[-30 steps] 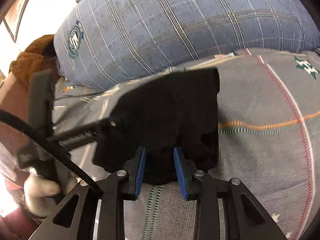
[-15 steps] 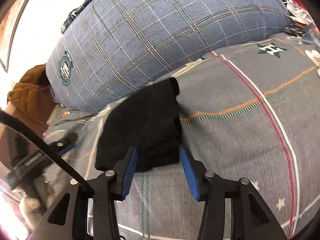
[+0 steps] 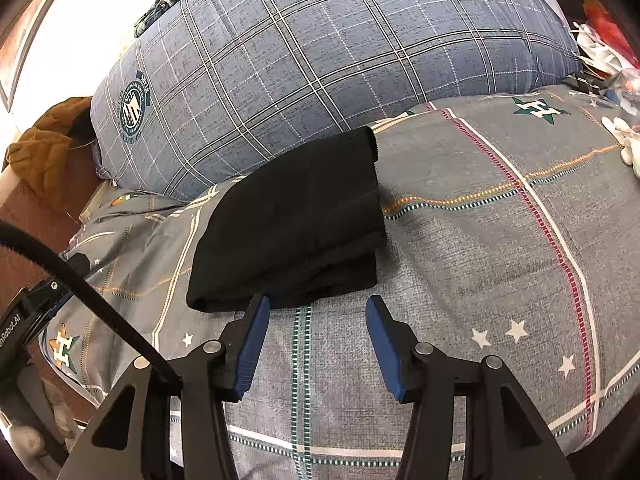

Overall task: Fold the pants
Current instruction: 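Move both grippers back from the folded black pants stack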

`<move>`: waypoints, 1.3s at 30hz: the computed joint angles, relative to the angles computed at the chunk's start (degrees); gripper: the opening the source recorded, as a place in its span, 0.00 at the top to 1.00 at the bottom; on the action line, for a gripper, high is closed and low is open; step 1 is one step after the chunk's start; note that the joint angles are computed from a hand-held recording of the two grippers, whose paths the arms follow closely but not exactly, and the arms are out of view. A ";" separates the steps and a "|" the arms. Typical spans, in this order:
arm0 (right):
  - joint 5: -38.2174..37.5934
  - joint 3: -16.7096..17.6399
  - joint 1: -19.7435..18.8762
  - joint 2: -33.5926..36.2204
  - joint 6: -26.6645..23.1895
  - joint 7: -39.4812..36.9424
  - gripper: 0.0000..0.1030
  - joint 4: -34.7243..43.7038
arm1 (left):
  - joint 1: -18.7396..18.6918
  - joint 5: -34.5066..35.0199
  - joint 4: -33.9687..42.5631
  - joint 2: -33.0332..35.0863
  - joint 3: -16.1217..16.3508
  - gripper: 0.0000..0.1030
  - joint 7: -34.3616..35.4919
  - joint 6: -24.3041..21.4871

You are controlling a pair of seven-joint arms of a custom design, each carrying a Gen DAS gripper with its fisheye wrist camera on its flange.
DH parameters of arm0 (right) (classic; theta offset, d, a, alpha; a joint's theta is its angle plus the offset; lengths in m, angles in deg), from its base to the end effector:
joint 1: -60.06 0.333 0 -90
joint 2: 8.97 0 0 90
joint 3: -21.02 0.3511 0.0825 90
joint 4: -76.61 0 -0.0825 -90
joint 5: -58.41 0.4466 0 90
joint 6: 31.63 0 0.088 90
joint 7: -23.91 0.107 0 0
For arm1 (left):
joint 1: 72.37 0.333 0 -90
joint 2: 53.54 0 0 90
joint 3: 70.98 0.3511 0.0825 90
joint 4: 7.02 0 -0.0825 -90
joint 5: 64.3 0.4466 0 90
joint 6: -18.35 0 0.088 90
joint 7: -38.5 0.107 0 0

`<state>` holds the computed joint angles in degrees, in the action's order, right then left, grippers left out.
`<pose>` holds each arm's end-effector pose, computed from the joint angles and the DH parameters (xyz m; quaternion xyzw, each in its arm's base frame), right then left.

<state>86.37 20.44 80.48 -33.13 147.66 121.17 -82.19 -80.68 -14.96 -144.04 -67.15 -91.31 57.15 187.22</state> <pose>0.4258 0.1105 0.4104 -0.5611 0.7351 -0.1097 0.3644 0.4502 -0.3102 0.4729 -0.6186 0.6620 -0.3513 0.2361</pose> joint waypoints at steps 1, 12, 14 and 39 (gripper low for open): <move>-0.36 0.73 -0.60 -0.04 -0.24 0.27 0.47 0.05 | -0.31 -0.68 -0.12 -0.07 0.27 0.25 0.55 -0.49; -2.46 2.64 -1.51 0.80 -1.12 1.80 0.45 0.65 | -0.53 1.47 -0.37 -0.65 -0.31 0.25 -0.40 -3.03; -2.53 2.54 -1.45 0.87 -1.16 1.81 0.45 0.58 | -0.96 0.85 -0.26 -0.30 0.10 0.25 0.17 -3.08; 2.55 -4.38 1.74 1.89 1.35 -4.11 0.42 1.01 | -6.11 -8.93 4.44 8.13 4.66 0.25 11.07 -4.81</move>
